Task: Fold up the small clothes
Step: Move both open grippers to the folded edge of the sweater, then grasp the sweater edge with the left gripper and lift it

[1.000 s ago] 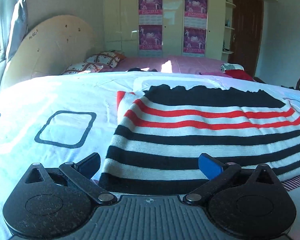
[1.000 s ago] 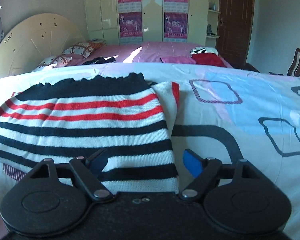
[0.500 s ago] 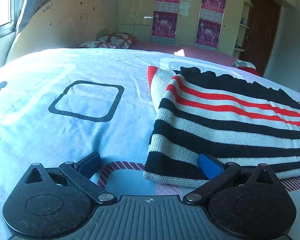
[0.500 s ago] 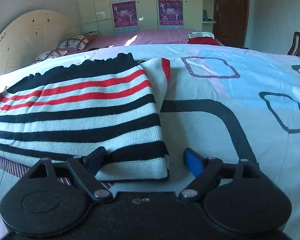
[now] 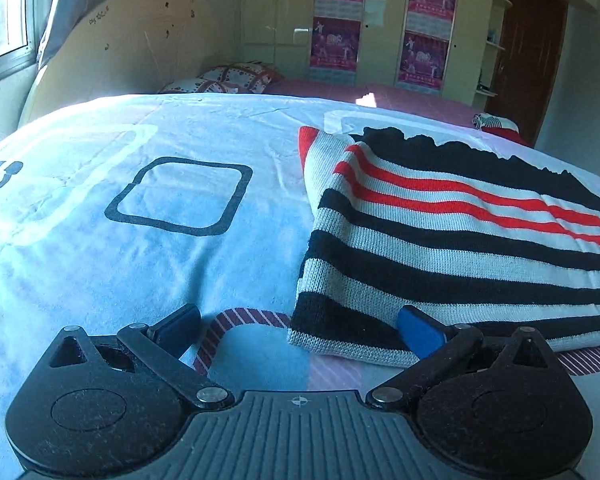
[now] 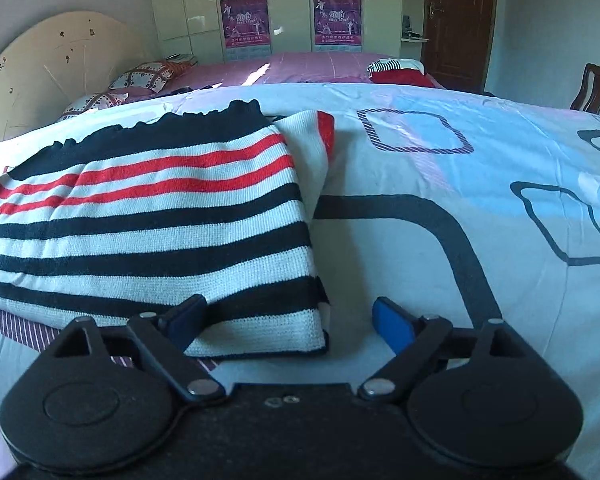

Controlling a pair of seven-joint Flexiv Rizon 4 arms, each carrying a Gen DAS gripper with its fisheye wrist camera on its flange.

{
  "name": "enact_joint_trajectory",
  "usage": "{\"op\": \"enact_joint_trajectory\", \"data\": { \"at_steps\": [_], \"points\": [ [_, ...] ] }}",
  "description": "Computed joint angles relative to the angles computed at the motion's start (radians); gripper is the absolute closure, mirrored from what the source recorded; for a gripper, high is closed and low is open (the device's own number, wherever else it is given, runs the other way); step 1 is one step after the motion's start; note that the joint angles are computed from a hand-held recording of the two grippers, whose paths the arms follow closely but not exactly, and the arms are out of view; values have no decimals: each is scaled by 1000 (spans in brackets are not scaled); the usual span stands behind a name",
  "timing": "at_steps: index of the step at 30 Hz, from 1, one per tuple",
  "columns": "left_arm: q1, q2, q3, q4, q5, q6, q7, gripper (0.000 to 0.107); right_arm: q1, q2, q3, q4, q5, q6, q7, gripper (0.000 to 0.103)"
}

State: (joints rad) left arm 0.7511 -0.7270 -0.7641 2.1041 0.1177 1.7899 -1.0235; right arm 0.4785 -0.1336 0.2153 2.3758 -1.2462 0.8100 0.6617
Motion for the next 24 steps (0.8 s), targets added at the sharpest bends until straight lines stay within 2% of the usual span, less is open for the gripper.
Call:
{"op": "enact_joint_trajectory", "data": {
  "at_steps": [3, 7, 10, 11, 14, 17, 20, 21, 22, 24],
  "points": [
    [-15, 34, 19, 11, -19, -9, -20, 4, 9, 12, 8, -3, 9, -28, 15, 20],
    [12, 56, 4, 45, -15, 5, -35, 4, 34, 37, 30, -6, 29, -121, 31, 21],
    [56, 72, -26, 82, 8, -6, -34, 4, 43, 56, 40, -5, 24, -160, 48, 21],
    [97, 70, -67, 103, 9, -9, -36, 4, 44, 61, 43, -5, 20, -167, 52, 21],
    [276, -15, -269, 146, 1, -79, -56, 4, 44, 75, 46, -5, -19, -176, 67, 26],
    [382, -151, -410, 154, -44, -171, -82, 4, 41, 73, 44, -10, -50, -169, 74, 36],
    [403, -258, -456, 142, -111, -228, -150, 7, 38, 61, 40, -19, -79, -155, 82, 42],
    [401, -283, -460, 139, -124, -229, -175, 13, 37, 57, 38, -22, -83, -147, 82, 47],
    [399, -312, -463, 136, -129, -222, -195, 15, 34, 51, 35, -25, -90, -137, 83, 55],
    [391, -363, -465, 128, -121, -193, -229, 15, 27, 39, 26, -32, -111, -106, 83, 62]
  ]
}}
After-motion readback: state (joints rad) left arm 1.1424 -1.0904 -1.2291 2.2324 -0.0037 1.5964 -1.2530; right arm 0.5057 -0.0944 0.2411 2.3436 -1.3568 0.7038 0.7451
